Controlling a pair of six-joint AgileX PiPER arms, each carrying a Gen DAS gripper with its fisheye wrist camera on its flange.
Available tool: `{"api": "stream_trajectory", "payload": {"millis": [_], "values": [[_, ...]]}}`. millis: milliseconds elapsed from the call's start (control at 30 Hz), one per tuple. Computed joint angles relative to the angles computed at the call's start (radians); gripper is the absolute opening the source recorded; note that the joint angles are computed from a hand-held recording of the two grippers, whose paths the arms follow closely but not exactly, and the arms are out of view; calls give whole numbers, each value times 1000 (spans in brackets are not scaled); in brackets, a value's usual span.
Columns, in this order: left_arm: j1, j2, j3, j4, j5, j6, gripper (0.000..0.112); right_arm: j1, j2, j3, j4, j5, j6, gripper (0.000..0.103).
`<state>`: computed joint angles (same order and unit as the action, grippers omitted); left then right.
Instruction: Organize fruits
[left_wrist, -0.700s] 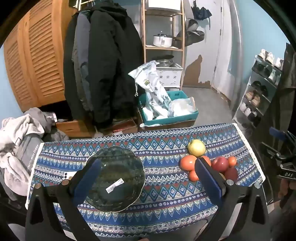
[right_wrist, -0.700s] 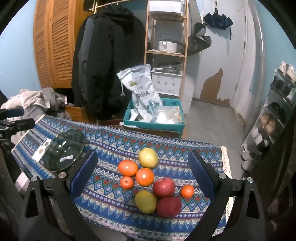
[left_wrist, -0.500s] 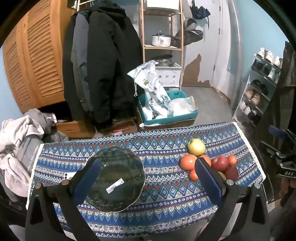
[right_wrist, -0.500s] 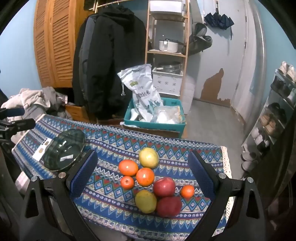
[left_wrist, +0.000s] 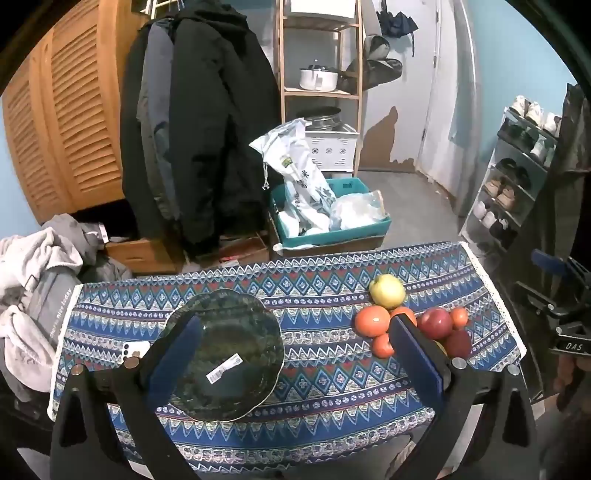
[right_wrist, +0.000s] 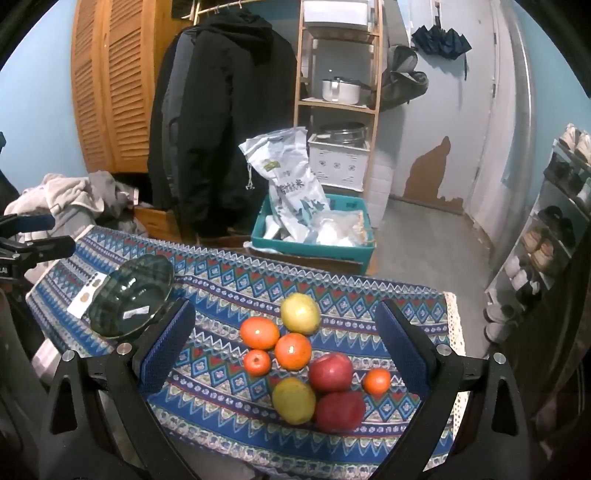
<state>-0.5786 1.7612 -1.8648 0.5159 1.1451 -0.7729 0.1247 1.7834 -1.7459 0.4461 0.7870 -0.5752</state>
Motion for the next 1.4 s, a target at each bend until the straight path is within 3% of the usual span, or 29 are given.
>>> {"api": "stream_trajectory", "payload": {"millis": [1400], "values": [[-5, 12, -22, -13, 4, 16, 102, 1, 0, -14, -4, 20, 8, 96]]}}
